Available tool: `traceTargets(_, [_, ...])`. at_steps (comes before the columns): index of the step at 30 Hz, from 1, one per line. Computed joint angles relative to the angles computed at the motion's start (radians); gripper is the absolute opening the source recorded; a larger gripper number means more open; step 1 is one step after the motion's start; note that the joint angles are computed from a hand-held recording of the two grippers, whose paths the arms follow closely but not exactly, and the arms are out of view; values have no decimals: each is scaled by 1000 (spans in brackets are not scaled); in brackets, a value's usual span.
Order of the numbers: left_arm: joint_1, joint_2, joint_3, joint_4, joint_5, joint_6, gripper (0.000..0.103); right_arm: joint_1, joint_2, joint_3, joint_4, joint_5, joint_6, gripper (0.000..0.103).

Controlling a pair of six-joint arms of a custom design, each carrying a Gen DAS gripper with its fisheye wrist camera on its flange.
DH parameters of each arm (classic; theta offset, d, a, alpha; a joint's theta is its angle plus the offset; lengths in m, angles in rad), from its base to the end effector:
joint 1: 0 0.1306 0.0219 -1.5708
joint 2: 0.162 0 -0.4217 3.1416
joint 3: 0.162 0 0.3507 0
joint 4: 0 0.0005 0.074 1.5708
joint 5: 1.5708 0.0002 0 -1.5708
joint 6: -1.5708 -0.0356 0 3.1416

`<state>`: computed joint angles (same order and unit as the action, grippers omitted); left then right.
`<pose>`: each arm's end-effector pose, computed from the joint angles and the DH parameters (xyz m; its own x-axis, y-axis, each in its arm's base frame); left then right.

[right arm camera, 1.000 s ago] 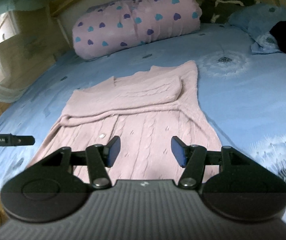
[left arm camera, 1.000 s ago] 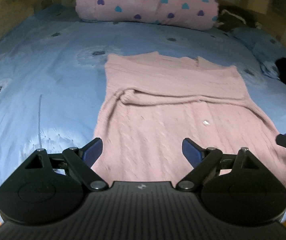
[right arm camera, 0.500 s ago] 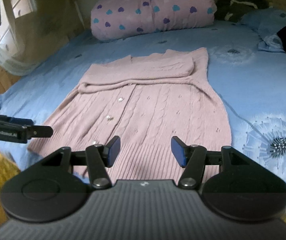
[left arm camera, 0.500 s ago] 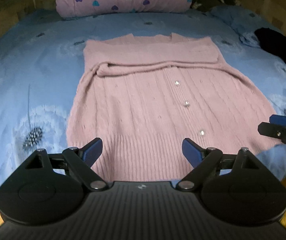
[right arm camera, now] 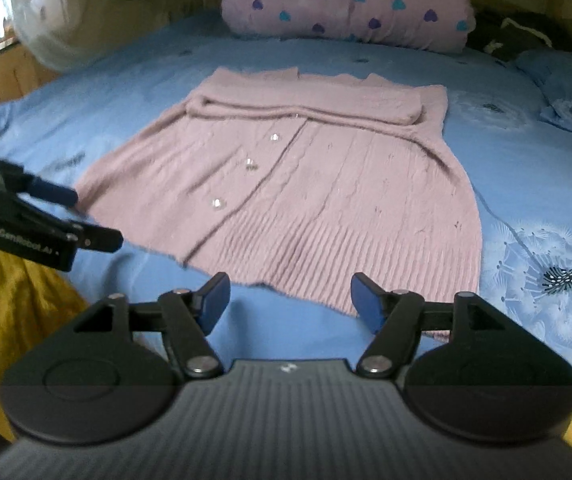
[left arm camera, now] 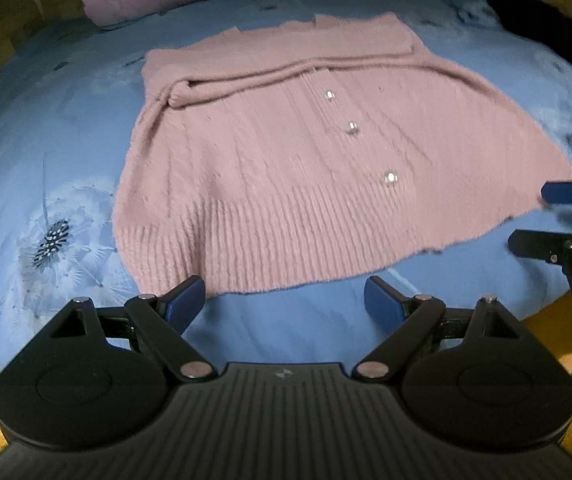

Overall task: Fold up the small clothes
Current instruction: 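Withdraw both open tools from the folded cardigan, then grasp the ribbed cardigan hem with both tools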

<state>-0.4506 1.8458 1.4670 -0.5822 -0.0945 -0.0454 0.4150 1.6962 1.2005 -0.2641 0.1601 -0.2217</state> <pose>0.5312 -0.2538 0.2931 -0.7197 0.3984 -0.5686 0.4180 0.9025 0.1033 0.4865 0.2076 0.2929 -0.6792 -0.0620 -0.7314 -0.1465 0.9878 0.0523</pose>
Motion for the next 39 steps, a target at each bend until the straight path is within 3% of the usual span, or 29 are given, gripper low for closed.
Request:
traceTargets(4, [-2, 15, 0, 17, -10, -4, 90, 3, 24, 18, -25, 23, 23, 69])
traceTargets(19, [-4, 56, 29, 77, -31, -26, 91, 7, 89, 44, 92, 101, 79, 69])
traceTargets(22, [-3, 59, 29, 95, -24, -67, 91, 5, 103, 56, 116, 118, 88, 69])
traceTargets(26, [-8, 63, 29, 119, -33, -181, 91, -2, 117, 75, 130, 117, 110, 69])
traceTargets(29, [-14, 74, 18, 181, -86, -262, 91, -8, 123, 87, 117, 102, 125, 68])
traceTargets(39, [-4, 113, 26, 274, -119, -269, 90, -19, 106, 37, 138, 95, 122, 67])
